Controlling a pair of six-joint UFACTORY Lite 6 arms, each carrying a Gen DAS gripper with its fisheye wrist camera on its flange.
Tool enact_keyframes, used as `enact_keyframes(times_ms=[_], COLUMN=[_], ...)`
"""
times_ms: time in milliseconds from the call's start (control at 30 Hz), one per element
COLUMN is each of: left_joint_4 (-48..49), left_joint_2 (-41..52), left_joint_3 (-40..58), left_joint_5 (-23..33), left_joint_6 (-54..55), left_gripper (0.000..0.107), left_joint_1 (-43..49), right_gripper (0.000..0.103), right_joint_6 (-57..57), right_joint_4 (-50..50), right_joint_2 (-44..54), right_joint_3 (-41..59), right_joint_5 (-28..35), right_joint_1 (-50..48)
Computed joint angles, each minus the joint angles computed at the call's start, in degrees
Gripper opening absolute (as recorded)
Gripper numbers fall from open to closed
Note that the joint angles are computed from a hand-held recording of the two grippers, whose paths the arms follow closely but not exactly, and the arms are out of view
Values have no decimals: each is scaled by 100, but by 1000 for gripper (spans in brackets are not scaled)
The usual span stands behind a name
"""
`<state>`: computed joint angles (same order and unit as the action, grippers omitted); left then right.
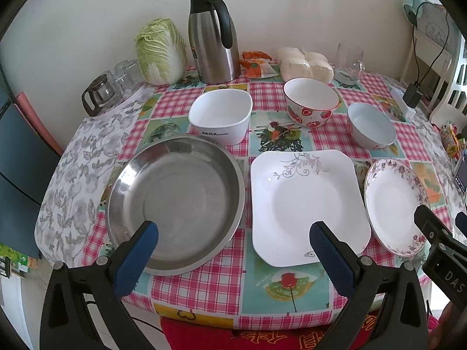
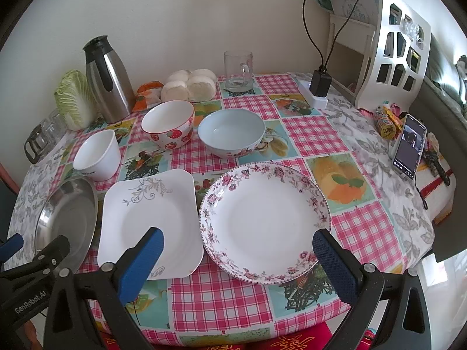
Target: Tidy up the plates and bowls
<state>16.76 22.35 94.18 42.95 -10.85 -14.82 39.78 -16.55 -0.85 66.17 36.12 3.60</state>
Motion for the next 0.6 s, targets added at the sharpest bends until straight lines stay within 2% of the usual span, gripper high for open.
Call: enact_keyframes(times_ms=[233,600], left_joint_4=[-182,-1728], left_joint_2=[-143,-237], left_joint_3=[-166,-302], left_joint_5=[-214,-507], left_joint_6=[65,1060], left_gripper=[103,103], left_joint_1=[80,670], right_gripper=[103,103], right_joint_6=[37,68], right_joint_4=[-40,-8], right_joint_2=[23,253], right_joint_3=[-8,168], right_joint_5=[-13,-69], right_joint_1=[24,153])
